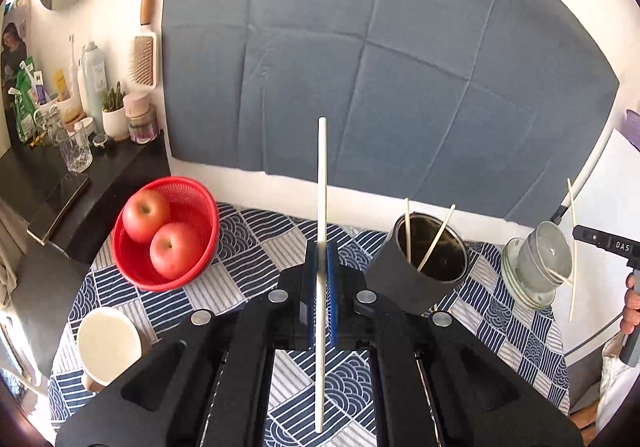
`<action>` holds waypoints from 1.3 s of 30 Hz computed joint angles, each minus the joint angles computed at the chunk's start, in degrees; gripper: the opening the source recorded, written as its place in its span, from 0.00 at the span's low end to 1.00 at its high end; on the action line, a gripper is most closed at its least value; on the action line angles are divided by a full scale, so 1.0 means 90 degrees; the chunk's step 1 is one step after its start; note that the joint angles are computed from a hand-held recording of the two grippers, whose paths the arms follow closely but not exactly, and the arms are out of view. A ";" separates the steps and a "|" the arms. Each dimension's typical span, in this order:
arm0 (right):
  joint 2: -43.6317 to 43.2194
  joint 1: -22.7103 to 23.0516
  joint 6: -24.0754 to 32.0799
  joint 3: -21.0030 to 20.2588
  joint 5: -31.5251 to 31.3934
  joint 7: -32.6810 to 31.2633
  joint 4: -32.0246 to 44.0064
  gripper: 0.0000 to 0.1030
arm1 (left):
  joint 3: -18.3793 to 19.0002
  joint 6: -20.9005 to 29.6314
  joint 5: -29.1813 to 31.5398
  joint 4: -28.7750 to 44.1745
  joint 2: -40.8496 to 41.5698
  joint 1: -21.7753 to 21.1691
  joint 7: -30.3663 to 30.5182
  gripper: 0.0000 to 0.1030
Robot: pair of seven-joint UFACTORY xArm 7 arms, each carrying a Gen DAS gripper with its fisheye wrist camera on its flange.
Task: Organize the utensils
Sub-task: 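Raise both chopsticks upright and bring them above the black holder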
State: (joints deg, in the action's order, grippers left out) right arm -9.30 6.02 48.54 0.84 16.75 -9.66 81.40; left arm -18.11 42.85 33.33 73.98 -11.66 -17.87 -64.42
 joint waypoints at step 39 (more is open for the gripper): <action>0.1790 0.0392 -0.1649 0.0774 0.3510 -0.2977 0.1267 0.05 | 0.1808 -0.3599 0.2009 0.1997 0.2739 -0.1334 -0.1254 0.05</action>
State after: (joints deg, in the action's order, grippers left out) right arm 6.81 9.55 33.70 7.80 48.34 -36.45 92.80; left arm -1.84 10.46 51.41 91.95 12.99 -29.87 -75.70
